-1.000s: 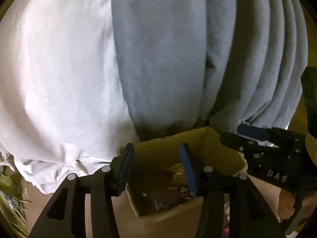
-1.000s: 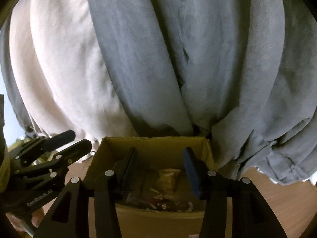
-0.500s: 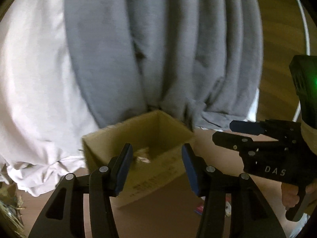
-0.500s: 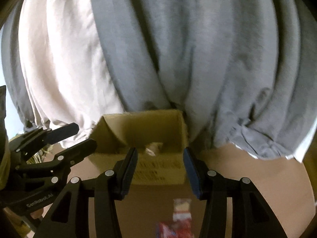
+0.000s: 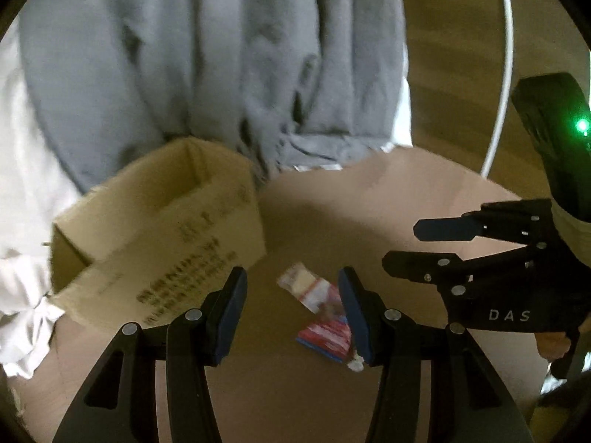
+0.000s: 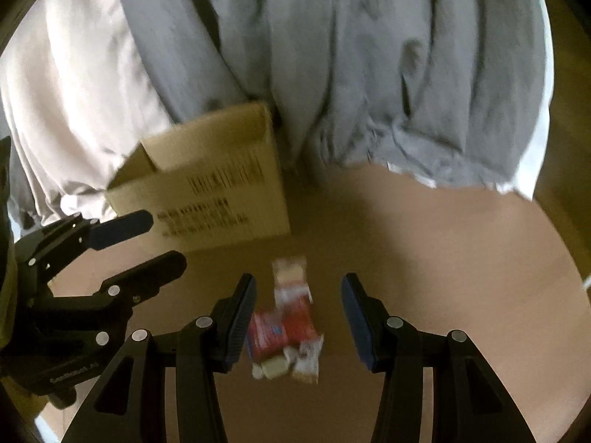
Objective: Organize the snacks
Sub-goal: 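Move both tools back toward the red packet and gold bar, then grasp the red snack packet with left tool while right tool grasps gold-and-white bar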
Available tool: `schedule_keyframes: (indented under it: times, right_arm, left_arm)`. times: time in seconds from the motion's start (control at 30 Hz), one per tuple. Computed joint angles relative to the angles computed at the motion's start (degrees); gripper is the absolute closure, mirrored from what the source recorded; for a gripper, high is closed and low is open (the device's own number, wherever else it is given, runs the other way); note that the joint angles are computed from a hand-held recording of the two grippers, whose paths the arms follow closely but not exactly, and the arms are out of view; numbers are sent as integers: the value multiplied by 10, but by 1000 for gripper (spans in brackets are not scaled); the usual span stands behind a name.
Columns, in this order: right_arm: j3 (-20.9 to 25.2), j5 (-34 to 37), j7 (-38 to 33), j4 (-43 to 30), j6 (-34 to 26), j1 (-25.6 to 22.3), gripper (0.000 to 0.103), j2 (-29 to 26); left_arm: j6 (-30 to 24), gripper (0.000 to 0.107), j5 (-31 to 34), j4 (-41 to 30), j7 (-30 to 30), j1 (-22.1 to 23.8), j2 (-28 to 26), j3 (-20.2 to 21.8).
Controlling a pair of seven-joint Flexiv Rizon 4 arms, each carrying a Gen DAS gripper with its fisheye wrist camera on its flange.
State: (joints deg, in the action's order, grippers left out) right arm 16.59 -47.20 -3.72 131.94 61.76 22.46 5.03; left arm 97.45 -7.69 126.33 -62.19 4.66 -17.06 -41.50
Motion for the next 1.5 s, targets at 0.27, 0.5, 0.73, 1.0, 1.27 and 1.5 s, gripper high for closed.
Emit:
schedule_keyframes:
  times: [0.27,0.5,0.73,1.0,1.27,1.5]
  right_arm:
    - [14,85,-21,29,-13,19,54,3]
    - [11,127,-33,38,-11,27,54,-12]
    - [3,154,-34,47,14,27,54,-29]
    - [-5,162,-33,49,41,28,54,-48]
    - [-14,143,-23,54,65,26,54,-60]
    - [-18,126,-21,51,74,28,55,-68]
  left_arm:
    - [-71,56,-13,-22,70,-49,-35,38]
    - [-128,56,-29,-69,99,-141,-72,132]
    - [-162,56,-71,-101,123,-189,-96,174]
    - [-190,57,-87,-128,127,-225,-111,216]
    - [-176,71,-112,-117,134,-217,-107,203]
    - [-116,73,-147,-70,106,-188,-76,174]
